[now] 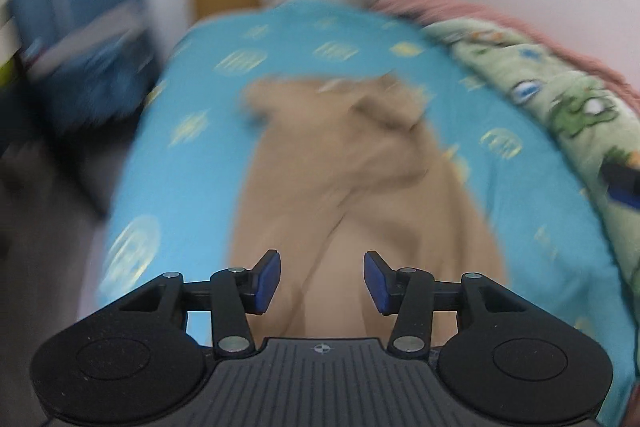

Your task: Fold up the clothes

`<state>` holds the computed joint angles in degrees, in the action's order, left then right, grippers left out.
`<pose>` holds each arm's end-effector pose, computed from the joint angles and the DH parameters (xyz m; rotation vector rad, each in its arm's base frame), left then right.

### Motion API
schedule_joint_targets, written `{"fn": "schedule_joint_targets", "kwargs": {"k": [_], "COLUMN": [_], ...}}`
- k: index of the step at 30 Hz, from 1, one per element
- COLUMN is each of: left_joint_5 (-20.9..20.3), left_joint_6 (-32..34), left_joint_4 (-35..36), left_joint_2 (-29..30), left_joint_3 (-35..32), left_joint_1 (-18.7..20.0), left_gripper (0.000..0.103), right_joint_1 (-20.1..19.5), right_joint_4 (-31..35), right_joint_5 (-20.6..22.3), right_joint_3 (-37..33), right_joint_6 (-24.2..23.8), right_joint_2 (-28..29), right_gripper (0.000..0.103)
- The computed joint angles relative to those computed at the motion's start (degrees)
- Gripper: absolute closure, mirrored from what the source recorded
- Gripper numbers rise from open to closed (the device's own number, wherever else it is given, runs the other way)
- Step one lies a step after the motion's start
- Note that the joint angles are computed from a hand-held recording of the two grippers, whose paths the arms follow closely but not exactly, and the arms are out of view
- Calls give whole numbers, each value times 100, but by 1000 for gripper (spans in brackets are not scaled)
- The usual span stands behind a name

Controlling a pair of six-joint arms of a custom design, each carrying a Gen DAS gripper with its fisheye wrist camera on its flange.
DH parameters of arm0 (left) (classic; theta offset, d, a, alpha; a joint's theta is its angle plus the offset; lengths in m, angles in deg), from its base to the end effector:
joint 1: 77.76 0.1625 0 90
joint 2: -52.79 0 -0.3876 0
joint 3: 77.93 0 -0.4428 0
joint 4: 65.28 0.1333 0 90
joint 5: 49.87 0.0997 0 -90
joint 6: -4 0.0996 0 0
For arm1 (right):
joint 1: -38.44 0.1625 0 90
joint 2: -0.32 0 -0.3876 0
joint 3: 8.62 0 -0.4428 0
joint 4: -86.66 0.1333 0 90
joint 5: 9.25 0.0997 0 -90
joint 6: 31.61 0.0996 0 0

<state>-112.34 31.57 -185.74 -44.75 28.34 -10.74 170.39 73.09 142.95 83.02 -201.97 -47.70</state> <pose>-0.0348 -0.5415 0.4344 1.0032 2.4121 -0.4749 0.4147 -0.3938 0.0356 -0.1150 -2.1728 1.6066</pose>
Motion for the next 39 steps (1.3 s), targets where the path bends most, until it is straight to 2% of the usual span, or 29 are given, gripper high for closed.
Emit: {"fn": "schedule_joint_targets", "kwargs": {"k": [3,6,9,11,13,15,16,18,20,21,26,29,33,39], "left_joint_5": [304,478,592,696,753,885,1083,1453,1610,1638,1738,1329,925,1072], "left_joint_6": [-796,-1298,-1137,-704,-382,-22,172,484,808,894,1984,1754,1539,2224], "left_joint_4": [1277,2200,2998,3144,3315,3242,3099,2964,2931,3007,2307,2670,2725,2277], "left_joint_2": [-192,-291,-309,-353,-328,-286,-280,-252,-287,-357,-1215,-1684,-2370,-3170], "left_joint_3": [-603,-1061,-1336,-1285,-1283,-1178,-1059,-883,-764,-689,63,119,500,1401], "left_joint_1": [336,598,680,652,658,661,639,614,590,545,95,-200,-473,-634], "left_gripper": [54,56,57,57,54,51,50,54,80,98,99,100,102,102], "right_joint_1": [46,94,164,224,304,408,456,512,546,545,452,344,224,27], "right_joint_4": [382,1032,1483,1509,1500,1679,1778,1894,2003,2066,1975,1797,1605,512], "right_joint_5": [-226,-311,-288,-318,-259,-58,40,160,230,245,2,-277,-641,-1618], "right_joint_3": [-109,-391,-557,-502,-472,-585,-652,-750,-855,-914,-963,-897,-795,-131], "right_joint_6": [374,1095,1850,2218,2366,2502,2590,2734,2854,2887,2848,2850,2864,2565], "right_joint_2": [125,369,517,494,510,627,693,792,895,949,1014,988,940,571], "right_gripper": [9,9,9,9,9,9,9,9,9,9,9,9,9,10]}}
